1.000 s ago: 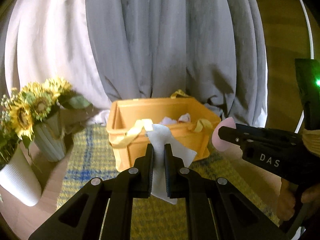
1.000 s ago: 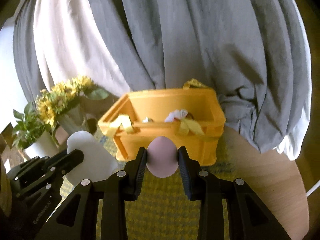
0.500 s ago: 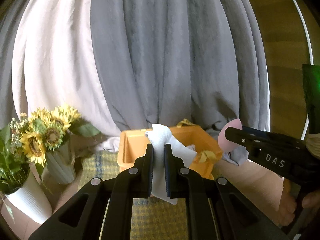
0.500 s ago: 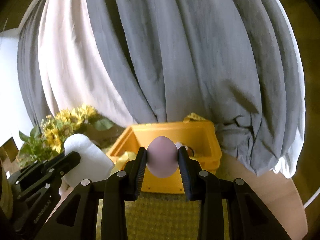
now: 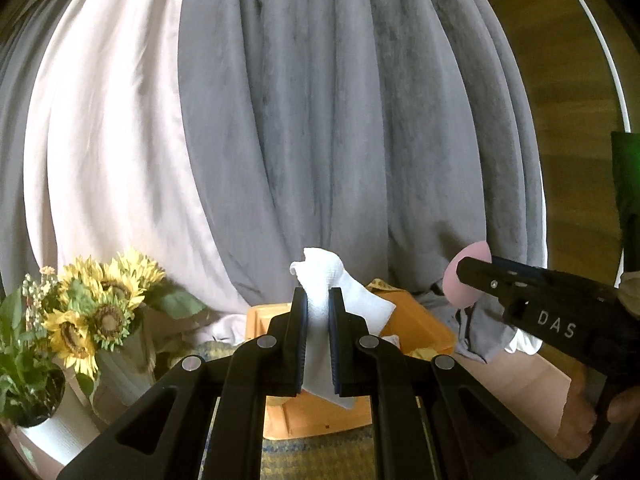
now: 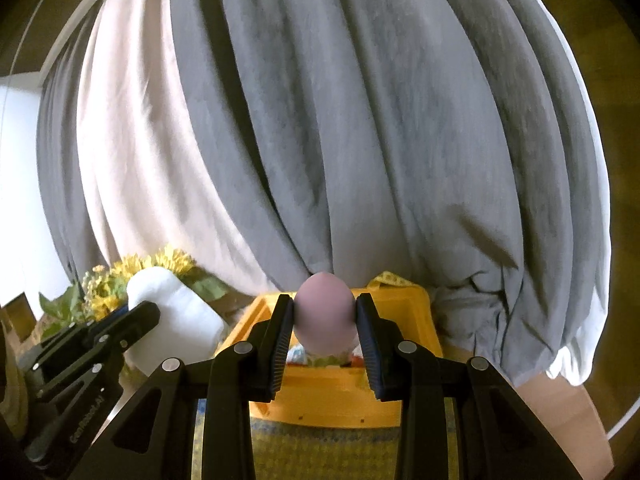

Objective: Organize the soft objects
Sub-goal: 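Carry the tissue and pink sponge into the crate and open both tools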

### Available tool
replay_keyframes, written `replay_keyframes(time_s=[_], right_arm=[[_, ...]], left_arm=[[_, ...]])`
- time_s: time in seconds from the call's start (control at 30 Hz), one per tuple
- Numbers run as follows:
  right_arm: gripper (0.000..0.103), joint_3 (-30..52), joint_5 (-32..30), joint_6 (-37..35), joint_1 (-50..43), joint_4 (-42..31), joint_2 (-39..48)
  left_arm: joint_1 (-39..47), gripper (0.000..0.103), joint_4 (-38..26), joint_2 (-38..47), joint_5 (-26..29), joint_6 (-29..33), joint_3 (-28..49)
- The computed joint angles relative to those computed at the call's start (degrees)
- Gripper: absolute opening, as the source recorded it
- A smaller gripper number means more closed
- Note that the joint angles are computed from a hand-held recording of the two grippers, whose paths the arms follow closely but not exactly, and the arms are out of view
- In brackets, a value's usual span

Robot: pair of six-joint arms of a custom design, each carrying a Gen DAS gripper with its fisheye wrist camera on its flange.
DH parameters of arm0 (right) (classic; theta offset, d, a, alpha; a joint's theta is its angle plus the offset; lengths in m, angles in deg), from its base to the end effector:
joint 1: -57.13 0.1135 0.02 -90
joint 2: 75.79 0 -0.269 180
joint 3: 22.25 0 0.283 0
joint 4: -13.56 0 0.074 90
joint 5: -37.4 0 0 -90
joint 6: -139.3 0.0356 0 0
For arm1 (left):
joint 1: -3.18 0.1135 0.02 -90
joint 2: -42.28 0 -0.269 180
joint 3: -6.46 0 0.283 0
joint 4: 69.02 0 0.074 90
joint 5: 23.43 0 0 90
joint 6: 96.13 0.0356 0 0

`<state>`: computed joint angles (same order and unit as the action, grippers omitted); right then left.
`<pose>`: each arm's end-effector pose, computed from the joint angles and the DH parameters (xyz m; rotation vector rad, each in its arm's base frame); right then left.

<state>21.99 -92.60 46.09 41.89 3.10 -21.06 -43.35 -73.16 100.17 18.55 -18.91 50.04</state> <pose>0.2352 -0.0404 0.2454 -0.2620 1.8542 0.4523 0.1871 -0.1589 0.2404 -0.0286 1.7842 0.0520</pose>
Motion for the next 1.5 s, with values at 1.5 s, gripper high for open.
replay_keyframes(time_s=[1.5], right_arm=[[0.034, 20.17, 14.43, 3.63, 10.57, 9.46, 34.32]], left_arm=[[20.00, 0.011, 12.26, 31.54, 18.48, 6.09, 16.29]])
